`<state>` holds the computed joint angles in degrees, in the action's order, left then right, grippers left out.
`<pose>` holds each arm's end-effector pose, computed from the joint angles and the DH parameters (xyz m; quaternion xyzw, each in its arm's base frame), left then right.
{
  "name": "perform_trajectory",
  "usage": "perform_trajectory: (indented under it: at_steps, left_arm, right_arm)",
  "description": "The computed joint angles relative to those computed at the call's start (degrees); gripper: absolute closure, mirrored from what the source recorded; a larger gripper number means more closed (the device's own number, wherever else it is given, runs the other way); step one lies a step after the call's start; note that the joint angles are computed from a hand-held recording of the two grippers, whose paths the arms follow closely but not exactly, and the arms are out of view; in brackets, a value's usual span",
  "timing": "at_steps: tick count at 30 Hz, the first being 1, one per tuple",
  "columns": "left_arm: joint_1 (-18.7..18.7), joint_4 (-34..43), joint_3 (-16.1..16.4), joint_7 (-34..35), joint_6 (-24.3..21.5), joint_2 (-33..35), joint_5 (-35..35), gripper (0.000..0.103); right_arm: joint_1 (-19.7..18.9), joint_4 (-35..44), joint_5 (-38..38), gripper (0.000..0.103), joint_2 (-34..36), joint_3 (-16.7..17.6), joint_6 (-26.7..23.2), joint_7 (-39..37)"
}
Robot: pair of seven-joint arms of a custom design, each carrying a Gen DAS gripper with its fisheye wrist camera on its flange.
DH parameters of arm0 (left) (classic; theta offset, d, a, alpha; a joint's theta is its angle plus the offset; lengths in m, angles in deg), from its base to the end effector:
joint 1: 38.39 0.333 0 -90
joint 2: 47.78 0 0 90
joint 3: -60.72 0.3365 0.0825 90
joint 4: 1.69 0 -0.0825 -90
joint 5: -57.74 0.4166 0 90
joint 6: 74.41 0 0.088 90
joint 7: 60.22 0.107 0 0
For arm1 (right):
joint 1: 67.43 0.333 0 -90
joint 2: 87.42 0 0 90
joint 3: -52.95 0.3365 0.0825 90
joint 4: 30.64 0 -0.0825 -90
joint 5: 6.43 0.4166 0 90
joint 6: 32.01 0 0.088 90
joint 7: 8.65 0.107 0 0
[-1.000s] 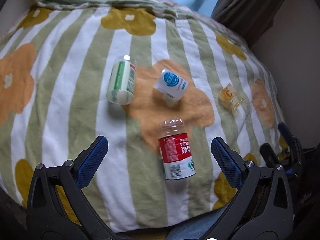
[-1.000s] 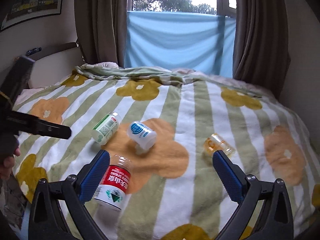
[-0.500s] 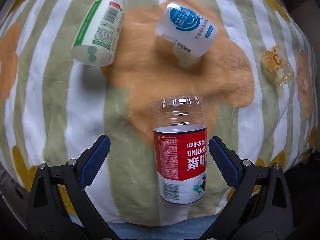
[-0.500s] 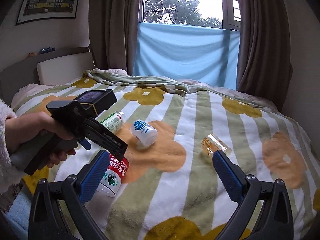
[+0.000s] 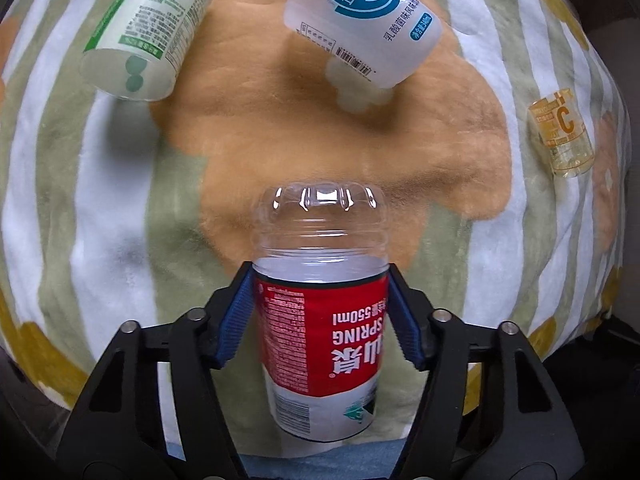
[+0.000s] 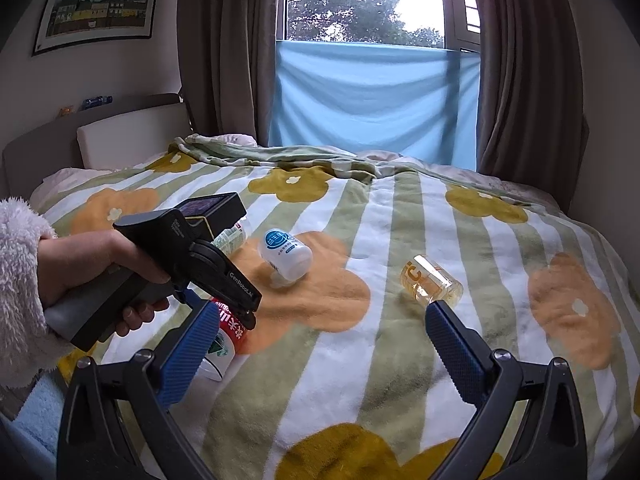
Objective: Flip cup upside down
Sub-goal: 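Grasp the red-labelled bottle with the left gripper while the right gripper releases it, then rotate the bottle cap-down with the left gripper and lower it onto the bed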
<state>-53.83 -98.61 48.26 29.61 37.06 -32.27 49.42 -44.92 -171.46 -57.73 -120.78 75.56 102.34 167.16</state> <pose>0.5947 -0.3125 0.4491 0.5406 -0.8358 0.0446 0.0854 0.3080 0.3196 0.5446 -0.5546 0.6734 -0.3804 0.3068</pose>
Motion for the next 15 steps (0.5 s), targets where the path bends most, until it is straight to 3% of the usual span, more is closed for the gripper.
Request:
perform_trajectory:
  at_steps: [4,7,10,12,15]
  left_arm:
    - [0.81,-2.40,-0.26,3.35,3.38,-2.27,-1.71,0.046]
    - [2.78,-9.45,-0.75,11.36,11.76,-9.02,-8.82,0.046]
    - [3.02,-22.43,-1.13,30.92,32.43,-18.60,-26.36,0.046]
    - [-0.06,-28.81,-0.17,45.73,44.54,-22.88,-40.23,0.046]
    - [-5.39,-32.22,2.51,68.71,52.65,-24.93,-61.13,0.046]
  right_arm:
    - [0.04,0.04,-0.14,0.000,0.11,-0.10,0.35,-0.10]
    - [-0.25,-0.26,-0.57,0.000,-0.31,-0.05,0.99,0.78]
    - [-0.48,-0.38,-0.89,0.000,-0.44,0.26,1.15,1.62]
    - [-0.18,-0.55,-0.34,0.000,-0.31,-0.01,1.49,1.49]
    - [0.37,-0.74,0.80,0.000,0.01,-0.36,1.66,0.65]
